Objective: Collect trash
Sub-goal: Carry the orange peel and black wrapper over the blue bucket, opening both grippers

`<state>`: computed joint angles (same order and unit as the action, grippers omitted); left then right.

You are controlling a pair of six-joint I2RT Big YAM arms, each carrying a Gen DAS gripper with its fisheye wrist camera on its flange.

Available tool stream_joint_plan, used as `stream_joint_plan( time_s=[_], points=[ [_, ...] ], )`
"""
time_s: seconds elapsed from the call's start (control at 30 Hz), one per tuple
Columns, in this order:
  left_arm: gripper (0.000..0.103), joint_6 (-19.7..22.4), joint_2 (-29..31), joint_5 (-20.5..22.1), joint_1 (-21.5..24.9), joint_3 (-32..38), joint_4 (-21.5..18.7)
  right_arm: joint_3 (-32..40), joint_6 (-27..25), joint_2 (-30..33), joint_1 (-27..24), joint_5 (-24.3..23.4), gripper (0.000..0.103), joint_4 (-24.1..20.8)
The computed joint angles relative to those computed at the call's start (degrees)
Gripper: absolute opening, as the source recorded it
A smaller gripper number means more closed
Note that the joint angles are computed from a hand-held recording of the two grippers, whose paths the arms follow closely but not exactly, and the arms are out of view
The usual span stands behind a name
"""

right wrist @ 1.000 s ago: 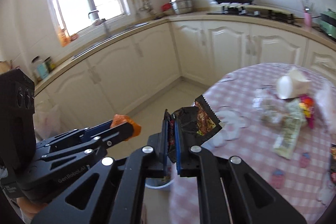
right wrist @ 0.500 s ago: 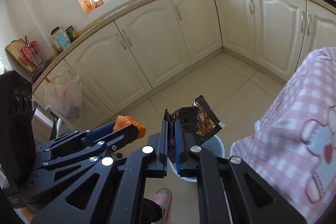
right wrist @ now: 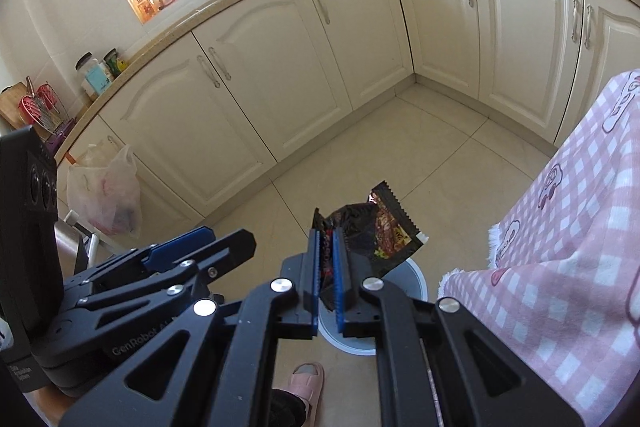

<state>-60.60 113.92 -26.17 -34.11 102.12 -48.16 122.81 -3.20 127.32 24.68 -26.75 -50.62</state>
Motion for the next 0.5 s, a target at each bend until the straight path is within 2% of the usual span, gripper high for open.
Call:
stream_joint_plan(
  time_s=[0.5],
  points=[
    [0.05, -5.1, -2.9, -3.2, 0.0, -3.8, -1.2, 2.8, -1.4, 1.9, 1.2, -0.8, 0.007, -2.1]
  ],
)
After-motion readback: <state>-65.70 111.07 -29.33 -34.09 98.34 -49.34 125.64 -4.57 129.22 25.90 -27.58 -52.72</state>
